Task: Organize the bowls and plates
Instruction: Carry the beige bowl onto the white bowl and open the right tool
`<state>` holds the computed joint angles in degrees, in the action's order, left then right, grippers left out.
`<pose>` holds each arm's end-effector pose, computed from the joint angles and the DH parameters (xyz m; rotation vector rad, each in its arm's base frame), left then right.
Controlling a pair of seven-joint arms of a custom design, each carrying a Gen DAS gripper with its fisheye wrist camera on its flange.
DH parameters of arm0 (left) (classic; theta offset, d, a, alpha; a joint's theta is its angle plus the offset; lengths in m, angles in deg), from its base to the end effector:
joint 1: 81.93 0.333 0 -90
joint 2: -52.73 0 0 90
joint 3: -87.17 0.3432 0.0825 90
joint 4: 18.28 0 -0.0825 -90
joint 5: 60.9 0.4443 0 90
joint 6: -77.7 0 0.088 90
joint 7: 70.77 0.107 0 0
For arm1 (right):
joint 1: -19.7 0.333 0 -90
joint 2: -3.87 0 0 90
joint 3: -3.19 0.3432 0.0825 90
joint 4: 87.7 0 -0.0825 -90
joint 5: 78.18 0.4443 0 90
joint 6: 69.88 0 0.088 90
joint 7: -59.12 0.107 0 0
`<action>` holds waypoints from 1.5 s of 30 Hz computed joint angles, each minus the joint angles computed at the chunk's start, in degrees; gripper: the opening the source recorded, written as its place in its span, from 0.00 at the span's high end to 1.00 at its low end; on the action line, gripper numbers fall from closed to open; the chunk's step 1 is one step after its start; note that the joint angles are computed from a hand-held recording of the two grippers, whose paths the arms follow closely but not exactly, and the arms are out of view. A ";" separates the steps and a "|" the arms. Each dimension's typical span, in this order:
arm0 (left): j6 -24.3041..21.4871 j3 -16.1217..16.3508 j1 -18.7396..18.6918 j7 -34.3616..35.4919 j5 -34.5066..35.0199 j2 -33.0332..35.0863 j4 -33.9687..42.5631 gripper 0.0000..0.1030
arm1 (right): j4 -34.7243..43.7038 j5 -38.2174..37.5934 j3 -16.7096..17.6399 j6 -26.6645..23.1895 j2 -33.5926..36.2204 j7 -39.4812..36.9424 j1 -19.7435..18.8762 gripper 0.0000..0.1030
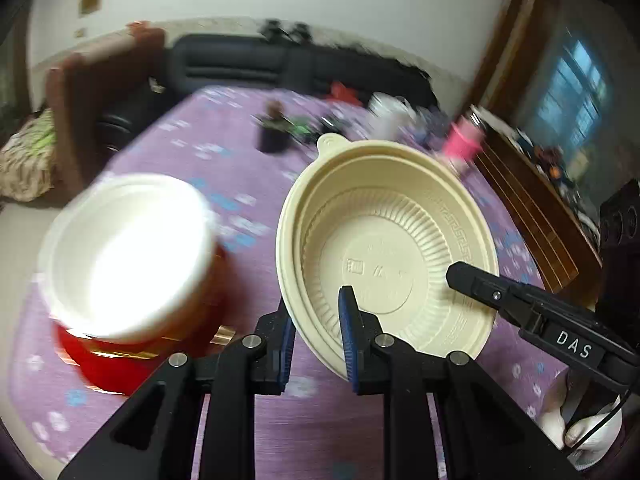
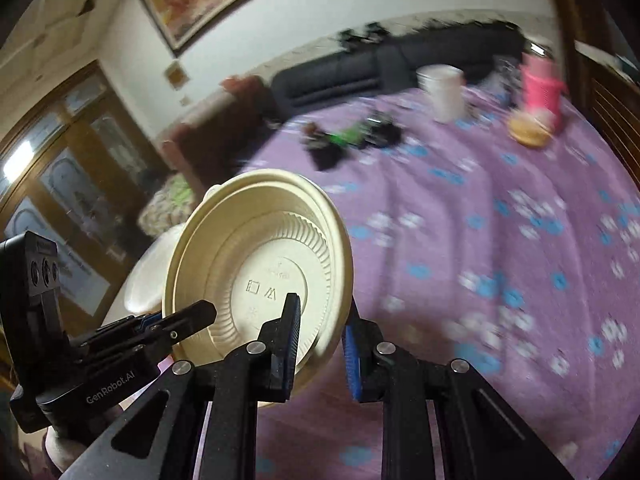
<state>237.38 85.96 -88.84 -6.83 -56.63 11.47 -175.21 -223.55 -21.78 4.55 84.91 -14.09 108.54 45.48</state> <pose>0.4049 -0.0615 0.5113 -2.0445 1.5827 -0.8797 0.4856 0.2178 0.5040 -1.8869 1.2407 -0.0498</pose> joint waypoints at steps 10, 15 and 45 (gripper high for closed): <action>-4.66 2.08 12.20 -2.62 4.44 -5.39 -1.59 0.81 | 11.33 0.04 6.05 0.91 9.52 -0.51 4.87 0.78; -3.85 1.63 15.13 -3.14 5.71 -6.20 -2.90 0.81 | 13.67 -2.52 7.76 1.81 12.62 1.91 5.46 0.78; -2.30 -2.63 21.17 -11.70 17.38 -1.99 -2.30 0.79 | 17.18 -10.12 11.23 7.56 20.61 5.54 5.18 0.77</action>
<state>235.08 83.33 -67.67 -18.53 -39.25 9.49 -177.51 -206.37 -31.90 15.78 92.47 6.52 114.07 50.66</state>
